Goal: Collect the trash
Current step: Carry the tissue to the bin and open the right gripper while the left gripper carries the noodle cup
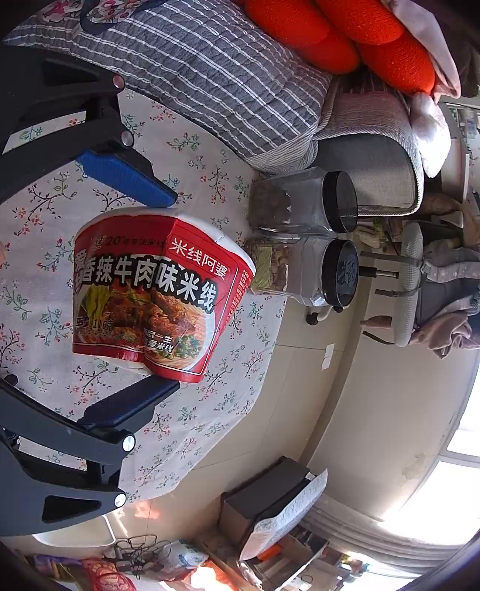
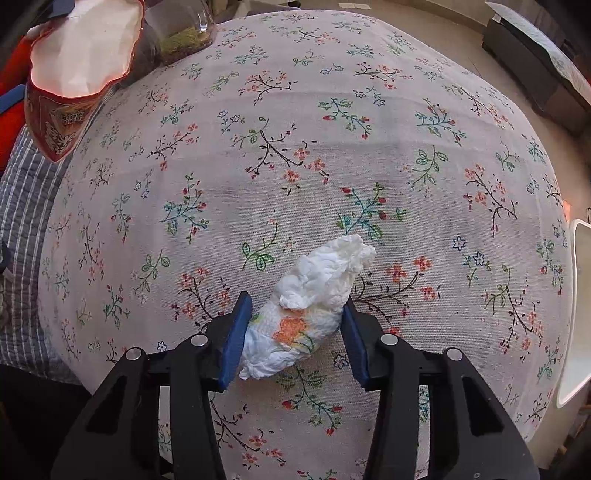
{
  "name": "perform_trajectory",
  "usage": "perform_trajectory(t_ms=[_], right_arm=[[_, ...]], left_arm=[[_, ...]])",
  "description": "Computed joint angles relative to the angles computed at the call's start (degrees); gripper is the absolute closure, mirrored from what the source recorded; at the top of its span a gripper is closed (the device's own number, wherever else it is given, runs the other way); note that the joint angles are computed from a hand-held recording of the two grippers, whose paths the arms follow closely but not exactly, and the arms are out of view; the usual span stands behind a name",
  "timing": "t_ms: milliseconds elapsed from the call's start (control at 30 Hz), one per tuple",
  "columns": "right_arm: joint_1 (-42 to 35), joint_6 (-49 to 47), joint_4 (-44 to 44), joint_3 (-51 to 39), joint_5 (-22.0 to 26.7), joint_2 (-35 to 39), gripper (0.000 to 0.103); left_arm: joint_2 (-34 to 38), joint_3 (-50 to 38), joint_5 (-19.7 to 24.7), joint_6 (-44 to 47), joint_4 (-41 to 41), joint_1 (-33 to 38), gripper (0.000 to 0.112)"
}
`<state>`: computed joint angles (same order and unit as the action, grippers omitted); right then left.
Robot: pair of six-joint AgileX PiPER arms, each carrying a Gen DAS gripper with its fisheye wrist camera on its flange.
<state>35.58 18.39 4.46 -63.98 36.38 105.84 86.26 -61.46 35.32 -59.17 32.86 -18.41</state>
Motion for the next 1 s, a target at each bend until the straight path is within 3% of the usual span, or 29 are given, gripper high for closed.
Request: perform_trajectory(t_ms=[267,533,767,1000], right_arm=[[-6.2,-5.4,3.9,-1.0,-2.4,-2.9,0.059],[-14.8,-12.1,6.8,0.9,-7.8,-9.1,0.059],[-16.5,-4.2,-4.4,2.5,-13.2,-13.7,0.058],[-18.5,13.0,-24.9,7.7,-18.1,-20.8,0.058]], left_arm=[[-0.5,0.5,0.4,-3.7,2.4,-0.6,0.023],[-1.6,1.6,0.4,-9.6,6.4,-1.5,0.023],[-2.2,2.3,0.3,-15.6,11.3,-3.3,0.023],[-2.6,2.3,3.9,-26.5,21.7,-8.8,0.023]])
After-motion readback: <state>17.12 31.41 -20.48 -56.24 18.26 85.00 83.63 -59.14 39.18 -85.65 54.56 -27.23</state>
